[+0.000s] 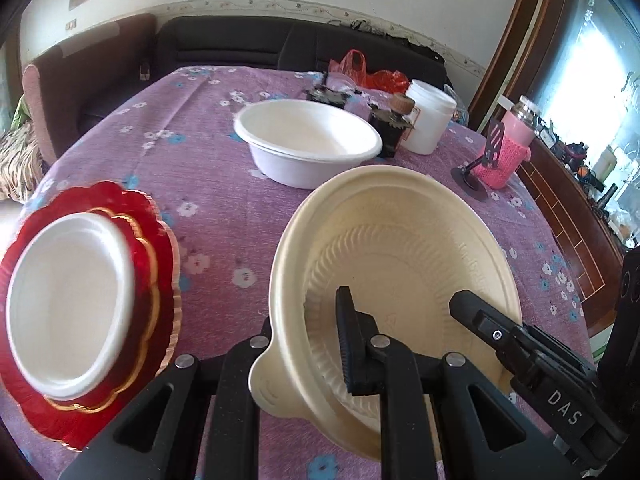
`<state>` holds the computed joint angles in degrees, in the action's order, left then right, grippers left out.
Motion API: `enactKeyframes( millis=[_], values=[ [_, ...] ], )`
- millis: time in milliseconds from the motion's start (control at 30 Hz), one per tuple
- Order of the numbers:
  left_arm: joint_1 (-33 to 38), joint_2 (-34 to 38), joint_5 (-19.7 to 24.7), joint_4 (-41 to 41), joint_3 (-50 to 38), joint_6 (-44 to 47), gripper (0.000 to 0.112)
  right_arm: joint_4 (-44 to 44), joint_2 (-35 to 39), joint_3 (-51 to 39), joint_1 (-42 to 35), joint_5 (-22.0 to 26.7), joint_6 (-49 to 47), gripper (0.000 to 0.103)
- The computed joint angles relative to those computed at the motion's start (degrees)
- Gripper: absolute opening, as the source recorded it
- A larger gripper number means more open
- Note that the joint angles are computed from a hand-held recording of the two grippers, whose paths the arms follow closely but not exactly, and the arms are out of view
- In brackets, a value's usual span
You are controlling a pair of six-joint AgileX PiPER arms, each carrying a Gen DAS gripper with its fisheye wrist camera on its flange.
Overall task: Organize plates and bowls
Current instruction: 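Carry the beige bowl with the right tool over the plate stack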
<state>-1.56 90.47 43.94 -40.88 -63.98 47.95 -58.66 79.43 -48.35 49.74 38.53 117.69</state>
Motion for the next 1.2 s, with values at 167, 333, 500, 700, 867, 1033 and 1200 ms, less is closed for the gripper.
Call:
enactKeyframes(
  millis=[167, 333, 500, 700, 867, 1033, 1200],
  values=[
    [7.1, -2.4, 2.7, -3.8, -0.5, 5.3, 0.016, 1.5, 4.5, -7.3, 3.7, 3.1, -3.2, 0.019],
    [14.2, -2.3, 5.9, -6.7, -2.6, 9.6, 0.016, 5.4, 10.8, -17.4, 5.0, 5.4, -11.7, 0.019],
    [21.0, 0.6, 9.6, -7.8, -6.8, 11.7, 0.016, 9.7, 17.2, -27.4, 5.1, 6.2, -19.5, 0.019],
    [25.7, 4.9, 11.1, -7.9, -11.3, 12.2, 0.016, 15.2, 25.7, -39.0, 4.5, 6.9, -27.8, 0.020],
    [27.0, 9.0, 11.4, -6.8, -14.8, 10.5, 0.016, 19.1, 31.5, -46.8, 4.2, 9.0, -33.4, 0.020],
    [27.6, 12.4, 11.6, -5.5, -17.6, 9.0, 0.016, 22.4, 36.7, -54.6, 3.8, 12.4, -38.5, 0.020],
    [26.9, 16.1, 11.5, -2.8, -21.3, 6.1, 0.017, 25.0, 40.7, -60.7, 3.2, 15.1, -42.1, 0.020]
  ],
)
